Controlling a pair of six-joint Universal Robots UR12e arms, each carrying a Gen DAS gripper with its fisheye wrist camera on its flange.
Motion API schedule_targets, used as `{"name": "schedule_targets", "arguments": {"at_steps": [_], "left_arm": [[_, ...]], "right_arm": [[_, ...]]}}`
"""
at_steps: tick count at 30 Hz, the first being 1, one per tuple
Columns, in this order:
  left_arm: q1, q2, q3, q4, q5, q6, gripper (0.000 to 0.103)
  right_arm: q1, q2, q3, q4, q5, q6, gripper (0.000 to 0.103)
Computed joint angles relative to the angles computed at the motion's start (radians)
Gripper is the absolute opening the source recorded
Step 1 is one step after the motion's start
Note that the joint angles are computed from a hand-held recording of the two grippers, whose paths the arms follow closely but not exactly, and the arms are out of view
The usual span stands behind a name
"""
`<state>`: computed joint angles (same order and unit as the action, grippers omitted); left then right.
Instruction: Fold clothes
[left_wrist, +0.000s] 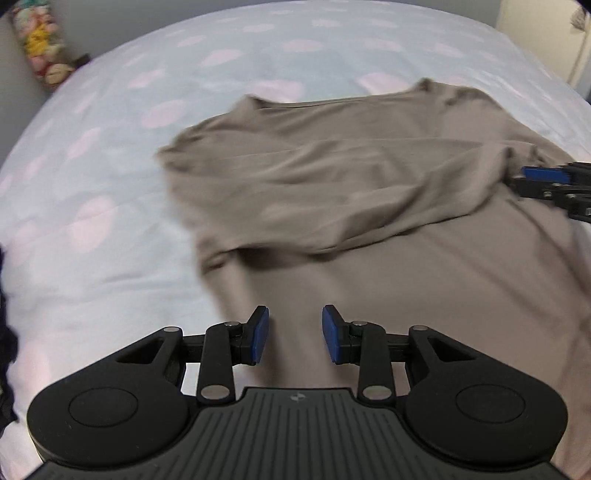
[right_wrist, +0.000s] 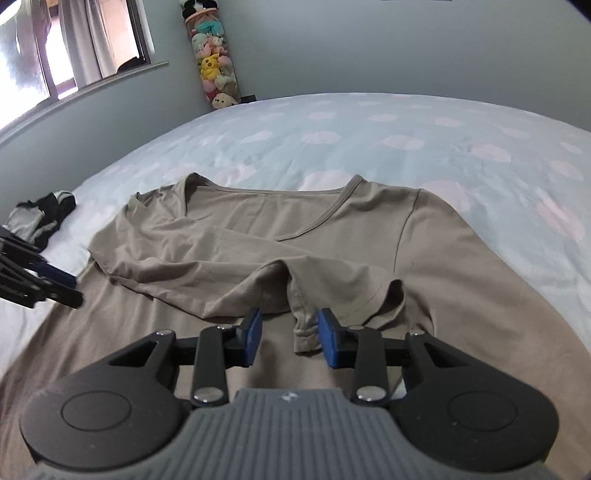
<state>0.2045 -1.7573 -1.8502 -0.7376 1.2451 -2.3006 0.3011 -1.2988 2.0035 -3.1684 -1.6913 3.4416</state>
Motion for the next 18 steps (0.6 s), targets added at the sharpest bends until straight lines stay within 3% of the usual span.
{"name": "schedule_targets", "arguments": {"at_steps": [1, 3, 4, 7, 10, 13, 14, 16, 18], "left_arm": [[0.008, -0.007, 0.002, 0.016, -0.006, -0.013, 0.03], [0.02, -0.023, 0.01, 0.043, -0.013, -0.04, 0.03], [0.023, -0.031, 0.015, 0.057, -0.013, -0.058, 0.03], [0.028, -0.051, 0.029, 0.082, -0.041, -0.067, 0.031], [0.017, -0.066, 0.022, 0.139, -0.021, -0.01, 0.038], [0.009, -0.082, 0.017, 0.204, -0.027, 0.002, 0.038], [0.009, -0.086, 0.02, 0.211, -0.03, -0.01, 0.036], [0.007, -0.094, 0.037, 0.199, -0.025, -0.027, 0.015], [0.005, -0.1, 0.052, 0.196, -0.014, -0.034, 0.012]], "right_arm": [[0.003, 0.002, -0.009, 0.02, -0.011, -0.015, 0.035], [0.008, 0.002, -0.025, 0.06, -0.032, -0.042, 0.022], [0.01, -0.001, -0.032, 0.08, -0.04, -0.053, 0.007], [0.014, -0.008, -0.054, 0.142, -0.067, -0.083, 0.007], [0.021, -0.021, -0.07, 0.175, -0.107, -0.115, 0.007], [0.025, -0.032, -0.091, 0.21, -0.145, -0.14, 0.007], [0.026, -0.034, -0.1, 0.224, -0.16, -0.155, 0.006], [0.027, -0.038, -0.118, 0.251, -0.189, -0.189, 0.006], [0.024, -0.039, -0.139, 0.277, -0.215, -0.231, 0.006]]}}
